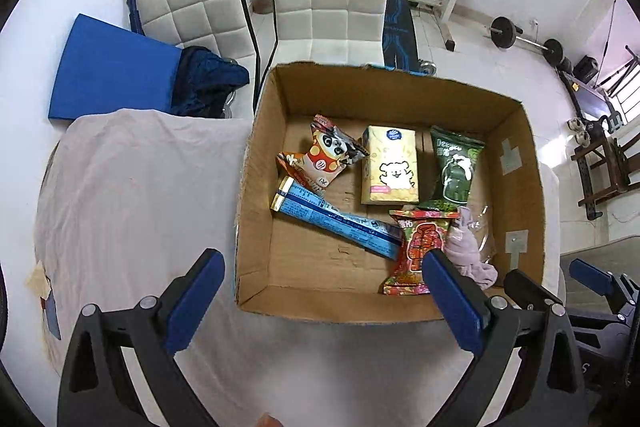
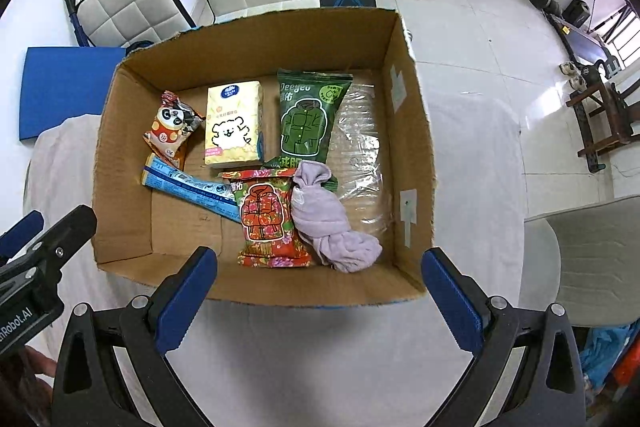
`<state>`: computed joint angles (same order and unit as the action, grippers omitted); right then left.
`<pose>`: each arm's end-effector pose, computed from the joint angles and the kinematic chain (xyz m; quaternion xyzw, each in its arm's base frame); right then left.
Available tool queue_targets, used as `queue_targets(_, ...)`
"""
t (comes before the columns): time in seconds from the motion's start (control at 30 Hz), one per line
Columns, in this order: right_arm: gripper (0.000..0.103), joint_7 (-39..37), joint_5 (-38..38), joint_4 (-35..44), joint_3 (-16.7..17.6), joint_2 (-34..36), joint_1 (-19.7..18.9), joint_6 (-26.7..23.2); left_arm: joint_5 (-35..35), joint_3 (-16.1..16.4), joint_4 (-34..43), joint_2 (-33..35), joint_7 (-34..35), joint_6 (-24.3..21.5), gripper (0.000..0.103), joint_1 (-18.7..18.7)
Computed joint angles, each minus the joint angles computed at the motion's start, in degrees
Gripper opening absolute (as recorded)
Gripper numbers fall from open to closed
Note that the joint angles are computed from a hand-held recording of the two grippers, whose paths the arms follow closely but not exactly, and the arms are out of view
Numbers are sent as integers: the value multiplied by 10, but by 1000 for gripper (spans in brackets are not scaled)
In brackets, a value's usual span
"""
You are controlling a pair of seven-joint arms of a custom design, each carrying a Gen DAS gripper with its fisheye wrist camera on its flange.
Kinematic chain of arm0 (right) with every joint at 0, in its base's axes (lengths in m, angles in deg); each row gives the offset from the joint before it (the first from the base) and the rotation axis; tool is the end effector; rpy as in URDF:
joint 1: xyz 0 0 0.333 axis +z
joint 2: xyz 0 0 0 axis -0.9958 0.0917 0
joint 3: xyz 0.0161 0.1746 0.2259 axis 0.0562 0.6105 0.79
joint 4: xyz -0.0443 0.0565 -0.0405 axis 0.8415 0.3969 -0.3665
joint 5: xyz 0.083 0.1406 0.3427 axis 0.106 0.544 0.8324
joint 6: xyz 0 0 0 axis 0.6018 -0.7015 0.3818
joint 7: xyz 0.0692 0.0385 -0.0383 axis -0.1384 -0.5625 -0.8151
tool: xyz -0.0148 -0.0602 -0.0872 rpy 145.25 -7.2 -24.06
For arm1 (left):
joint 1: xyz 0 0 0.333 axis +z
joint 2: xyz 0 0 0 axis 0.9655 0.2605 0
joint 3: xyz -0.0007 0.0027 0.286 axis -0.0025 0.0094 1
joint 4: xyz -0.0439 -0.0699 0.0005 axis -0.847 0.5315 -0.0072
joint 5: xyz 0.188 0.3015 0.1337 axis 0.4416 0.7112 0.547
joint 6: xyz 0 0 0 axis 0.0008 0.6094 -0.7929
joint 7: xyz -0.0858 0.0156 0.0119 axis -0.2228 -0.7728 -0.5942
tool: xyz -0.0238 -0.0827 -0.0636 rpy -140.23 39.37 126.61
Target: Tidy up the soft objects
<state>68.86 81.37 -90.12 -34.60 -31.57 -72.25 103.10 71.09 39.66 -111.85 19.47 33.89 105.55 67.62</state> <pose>0.5724 0.1422 0.5938 -0.5339 0.8408 -0.0535 0.0720 0.6052 -0.1398 0.6829 -0.5690 0.8070 -0.1312 0.0881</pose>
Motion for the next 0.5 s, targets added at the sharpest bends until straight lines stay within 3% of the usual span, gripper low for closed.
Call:
queue_targets(0.37, 103, 25, -43, -66, 17, -120, 17, 28, -36, 0, -127, -163, 6, 64, 101, 28)
queue_targets(0.5, 103, 42, -63, -79, 30, -172, 26, 25, -51, 4, -152, -216, 21, 57, 101, 41)
